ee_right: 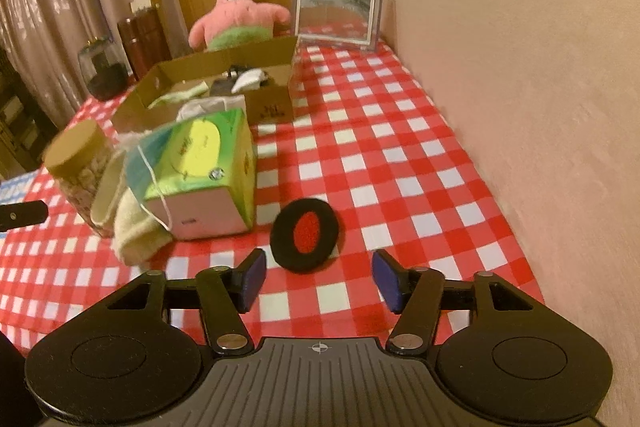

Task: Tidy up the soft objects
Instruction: 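Lower the right gripper onto the black red-centred pad and close on it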

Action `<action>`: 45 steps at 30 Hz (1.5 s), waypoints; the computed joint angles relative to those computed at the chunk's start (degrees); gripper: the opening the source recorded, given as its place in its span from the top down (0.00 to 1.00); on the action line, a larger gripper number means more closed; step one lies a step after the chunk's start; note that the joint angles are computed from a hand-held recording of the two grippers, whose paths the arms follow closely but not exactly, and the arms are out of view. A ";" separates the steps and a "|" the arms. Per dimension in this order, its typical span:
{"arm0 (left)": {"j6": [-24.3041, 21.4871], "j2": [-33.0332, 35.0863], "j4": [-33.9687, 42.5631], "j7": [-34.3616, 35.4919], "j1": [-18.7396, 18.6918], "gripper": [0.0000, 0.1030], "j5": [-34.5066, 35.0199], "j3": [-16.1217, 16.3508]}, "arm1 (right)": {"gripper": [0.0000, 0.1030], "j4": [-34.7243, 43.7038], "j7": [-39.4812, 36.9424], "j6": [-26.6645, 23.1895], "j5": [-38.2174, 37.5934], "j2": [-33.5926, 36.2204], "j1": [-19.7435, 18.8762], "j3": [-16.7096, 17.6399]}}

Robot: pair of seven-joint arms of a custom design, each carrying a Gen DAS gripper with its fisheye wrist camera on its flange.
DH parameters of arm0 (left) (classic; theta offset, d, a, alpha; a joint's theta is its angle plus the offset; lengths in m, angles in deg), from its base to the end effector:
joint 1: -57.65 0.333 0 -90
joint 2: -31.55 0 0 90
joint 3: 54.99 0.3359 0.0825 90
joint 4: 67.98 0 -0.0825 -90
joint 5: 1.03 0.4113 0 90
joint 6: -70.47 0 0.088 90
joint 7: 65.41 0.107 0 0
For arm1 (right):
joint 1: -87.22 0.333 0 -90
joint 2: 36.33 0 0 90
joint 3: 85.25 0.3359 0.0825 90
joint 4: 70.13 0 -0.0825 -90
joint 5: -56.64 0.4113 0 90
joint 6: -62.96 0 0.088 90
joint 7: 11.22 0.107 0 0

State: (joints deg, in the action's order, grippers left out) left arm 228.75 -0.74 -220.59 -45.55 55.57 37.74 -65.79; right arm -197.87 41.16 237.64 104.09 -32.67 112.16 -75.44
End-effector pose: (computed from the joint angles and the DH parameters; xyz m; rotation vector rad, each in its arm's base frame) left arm 0.4026 -0.1221 0.4796 -2.0833 1.3235 -0.7231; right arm 0.5160 0.2870 0.4163 -2.0153 1.2498 -0.2943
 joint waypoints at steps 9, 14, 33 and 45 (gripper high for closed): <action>3.84 4.51 0.49 -2.76 2.25 0.22 2.62 -0.89 | 0.27 4.12 -1.74 -0.71 -1.18 5.80 -0.56 0.61; 4.87 7.67 1.61 -3.34 3.07 0.22 4.04 -0.86 | 0.25 7.10 -1.85 -1.51 -2.45 9.31 -0.91 1.03; 9.89 14.31 3.76 -9.08 6.29 0.22 10.72 -0.32 | 0.21 16.34 0.14 -2.70 -9.81 19.51 0.65 -0.32; 11.86 16.31 4.30 -12.33 7.89 0.22 14.82 -0.38 | 0.22 19.55 2.31 -1.96 -15.43 23.35 1.53 -1.10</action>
State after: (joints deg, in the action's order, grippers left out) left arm 240.61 15.57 -216.29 -57.88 63.47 52.56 -66.17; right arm -178.32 43.47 235.68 88.66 -9.32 113.68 -76.53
